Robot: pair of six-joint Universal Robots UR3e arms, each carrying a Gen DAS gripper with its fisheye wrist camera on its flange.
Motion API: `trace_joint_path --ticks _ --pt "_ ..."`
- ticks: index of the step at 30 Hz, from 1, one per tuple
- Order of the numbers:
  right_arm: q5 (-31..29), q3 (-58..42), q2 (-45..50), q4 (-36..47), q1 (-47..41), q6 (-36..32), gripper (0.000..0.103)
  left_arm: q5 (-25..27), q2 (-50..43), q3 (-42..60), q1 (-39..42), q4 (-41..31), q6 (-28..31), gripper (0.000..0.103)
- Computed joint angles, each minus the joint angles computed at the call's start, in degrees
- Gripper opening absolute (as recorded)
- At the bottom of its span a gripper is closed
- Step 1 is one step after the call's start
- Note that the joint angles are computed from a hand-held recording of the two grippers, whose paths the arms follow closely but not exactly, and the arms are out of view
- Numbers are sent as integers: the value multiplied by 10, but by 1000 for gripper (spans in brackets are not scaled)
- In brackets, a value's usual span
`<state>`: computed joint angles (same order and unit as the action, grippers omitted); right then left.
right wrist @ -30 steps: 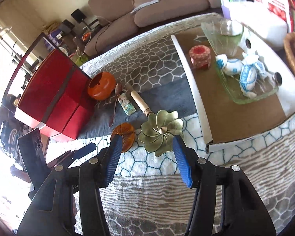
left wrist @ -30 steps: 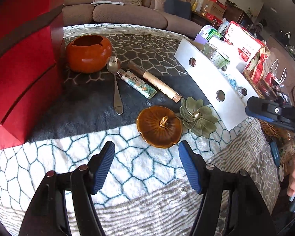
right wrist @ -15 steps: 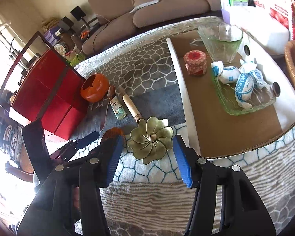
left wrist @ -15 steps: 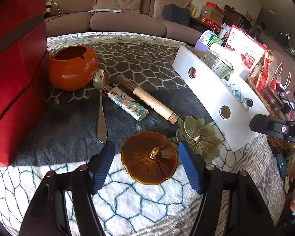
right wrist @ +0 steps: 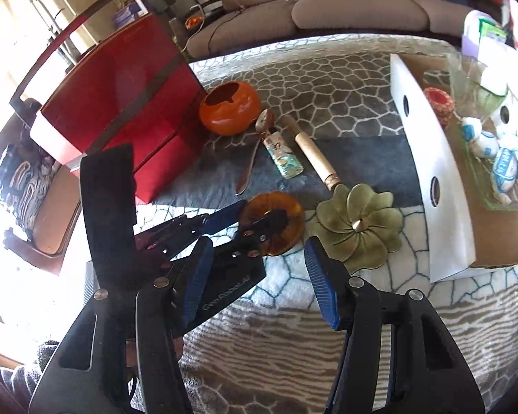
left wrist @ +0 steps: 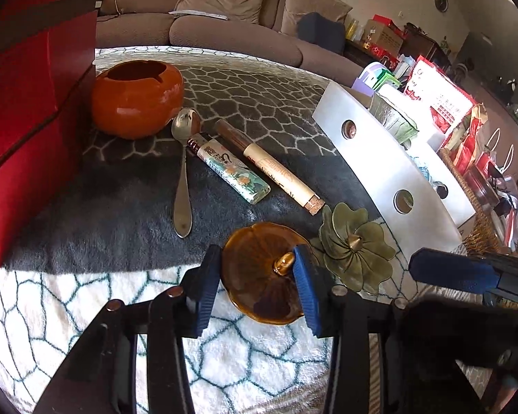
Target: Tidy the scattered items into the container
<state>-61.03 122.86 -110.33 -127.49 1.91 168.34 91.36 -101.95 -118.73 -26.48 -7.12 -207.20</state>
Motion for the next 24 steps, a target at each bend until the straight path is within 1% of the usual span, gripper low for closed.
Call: trace_joint_path --ticks 3,8,12,16,24 --pt "13 -3 -13 19 -12 -15 52 8 -3 12 -5 -15 0 42" --pt "35 0 -29 56 -65 -33 52 8 -1 15 -5 -23 -6 42" --pt "42 -5 -32 67 -72 -42 53 6 8 10 -3 -30 -8 42" --pt "45 -10 -28 71 -69 -47 53 5 29 -1 0 -38 -10 42" --pt "52 -4 -28 85 -97 -54 53 1 88 -28 8 -64 0 42"
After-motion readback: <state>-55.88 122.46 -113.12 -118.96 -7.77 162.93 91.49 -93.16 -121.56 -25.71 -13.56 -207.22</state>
